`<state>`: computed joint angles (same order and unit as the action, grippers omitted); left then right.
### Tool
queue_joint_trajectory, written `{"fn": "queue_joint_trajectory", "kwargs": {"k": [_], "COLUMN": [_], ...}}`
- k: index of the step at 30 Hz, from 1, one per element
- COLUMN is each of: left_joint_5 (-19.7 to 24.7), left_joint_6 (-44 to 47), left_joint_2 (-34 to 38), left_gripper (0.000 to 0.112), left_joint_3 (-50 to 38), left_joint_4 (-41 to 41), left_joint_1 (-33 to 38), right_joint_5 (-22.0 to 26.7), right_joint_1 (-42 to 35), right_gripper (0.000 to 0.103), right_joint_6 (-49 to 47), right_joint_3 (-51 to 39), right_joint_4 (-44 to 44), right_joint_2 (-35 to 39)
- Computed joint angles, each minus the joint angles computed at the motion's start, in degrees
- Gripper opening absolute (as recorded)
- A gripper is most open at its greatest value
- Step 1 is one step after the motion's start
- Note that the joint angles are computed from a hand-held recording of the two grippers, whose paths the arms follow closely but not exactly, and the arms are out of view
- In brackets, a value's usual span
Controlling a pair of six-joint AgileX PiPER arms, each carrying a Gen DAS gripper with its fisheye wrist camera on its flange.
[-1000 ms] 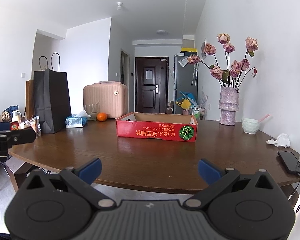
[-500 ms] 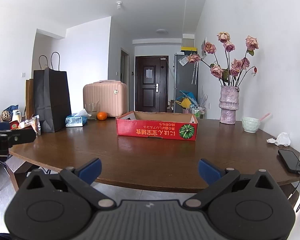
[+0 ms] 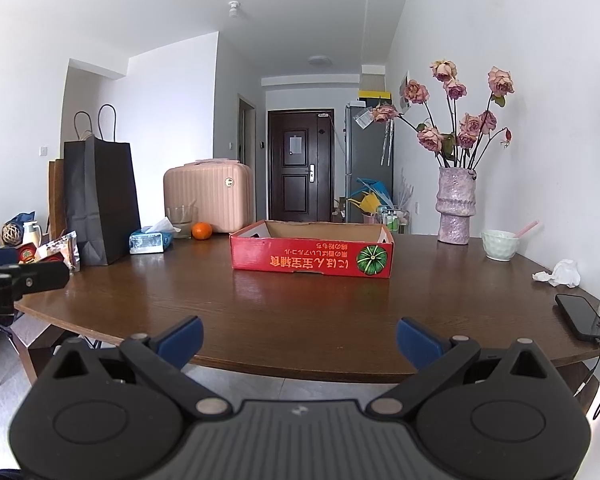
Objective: Organize rigid objects
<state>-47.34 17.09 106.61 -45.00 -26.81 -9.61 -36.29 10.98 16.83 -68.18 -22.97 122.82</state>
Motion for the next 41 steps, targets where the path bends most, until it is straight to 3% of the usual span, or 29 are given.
{"fn": "queue_joint_trajectory", "kwargs": {"k": [18,29,41], "left_joint_5": [0.59,-1.52,-0.24], "left_joint_6": [0.19,0.9,0.39], "left_joint_2": [-0.08,0.06,-0.03], "left_gripper": [0.103,0.103,0.103], "left_joint_3": [-0.19,0.39,0.37], "left_joint_4": [-0.06,-0.35,0.77], "left_joint_1": [0.05,-0.55,-0.24], "right_joint_5": [0.38,0.23,0.45], "right_joint_1": [0.19,0.2,0.37], "right_gripper": [0.103,0.103,0.103], "right_joint_6": [0.01,-0.15,-0.64], "right_joint_3": [-0.41,-0.43,-0.45], "right_joint_4": [-0.45,-0.39,0.09], "right_joint_2": [0.09,0.19,0.4]}}
